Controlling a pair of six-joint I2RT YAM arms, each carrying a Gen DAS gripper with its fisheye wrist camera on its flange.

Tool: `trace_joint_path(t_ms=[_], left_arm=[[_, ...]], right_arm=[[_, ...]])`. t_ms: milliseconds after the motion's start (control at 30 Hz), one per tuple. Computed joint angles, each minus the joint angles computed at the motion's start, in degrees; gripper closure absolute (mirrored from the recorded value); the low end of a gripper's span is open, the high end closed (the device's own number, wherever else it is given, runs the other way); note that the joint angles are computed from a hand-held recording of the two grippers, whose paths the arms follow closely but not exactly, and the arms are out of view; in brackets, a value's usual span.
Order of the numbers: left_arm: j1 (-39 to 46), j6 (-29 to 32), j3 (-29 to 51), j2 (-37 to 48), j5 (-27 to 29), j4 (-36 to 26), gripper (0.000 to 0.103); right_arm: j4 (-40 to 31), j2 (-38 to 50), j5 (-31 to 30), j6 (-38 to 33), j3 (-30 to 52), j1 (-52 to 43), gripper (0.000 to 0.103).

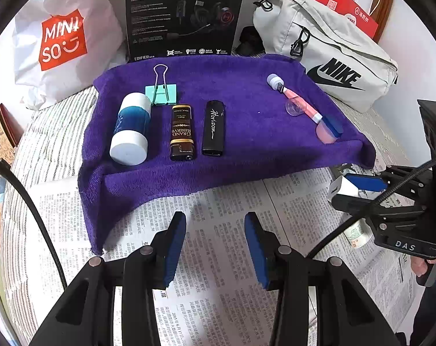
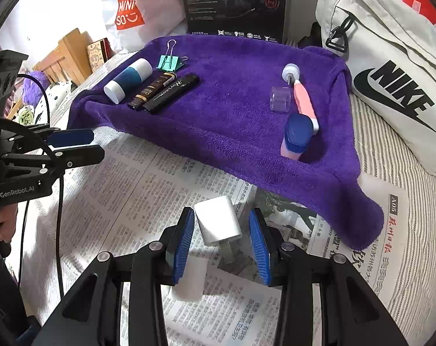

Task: Organize rigid objects
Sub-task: 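Move both tools back toward the white charger on the newspaper, then grasp the white charger with the right tool while the left tool grasps the small white labeled jar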

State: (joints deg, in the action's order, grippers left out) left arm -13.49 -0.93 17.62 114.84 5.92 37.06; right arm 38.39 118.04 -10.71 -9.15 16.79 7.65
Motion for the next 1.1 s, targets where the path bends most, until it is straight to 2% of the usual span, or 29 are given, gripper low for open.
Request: trace_joint_path(t_ms=[100, 133, 167, 433, 500, 633, 900, 1033, 1100], left_arm=[[-0.1, 0.1, 0.1, 0.5, -0.3, 0.0, 0.062], [0.1, 0.2, -0.1, 0.6, -0.1, 0.2, 0.062], [0.4, 0.3, -0.2, 0.7, 0.2, 0.4, 0.062], [0.9, 0.5, -0.1, 1.4, 0.4, 0.6, 0.062], [1.0, 0.4, -0.3, 1.4, 0.6, 0.9, 0.062], [0.7, 0.5, -0.9, 0.7, 0.8, 1.1, 0.062], [-2.0, 0.1, -1.7, -0.8, 2.8, 1.7, 0.062], [-5.6, -0.1, -2.9, -1.9, 4.1, 3.5, 0.052], [-7.6, -0.2, -3.2, -2.4, 4.0, 3.9, 0.052]], right_arm=[[0.2, 0.8, -0.3, -0.4, 0.6, -0.7, 0.068], [0.4, 0.6, -0.1, -0.4, 0.4, -0.9, 0.075], [0.5, 0.2, 0.2, -0.4, 0.1, -1.1, 0.077], [0.8, 0.7, 1.9, -1.0, -0.3, -1.4, 0.077], [3.5, 2.8, 2.4, -1.2, -0.5, -1.1, 0.076], [5.5, 3.8, -0.1, -1.3, -0.8, -4.2, 0.077], [3.0, -1.3, -1.8, -4.4, -3.4, -12.3, 0.077], [1.5, -5.6, -4.0, -7.1, -6.1, -18.9, 0.077], [0.9, -7.7, -5.0, -8.6, -7.4, -22.1, 0.077]])
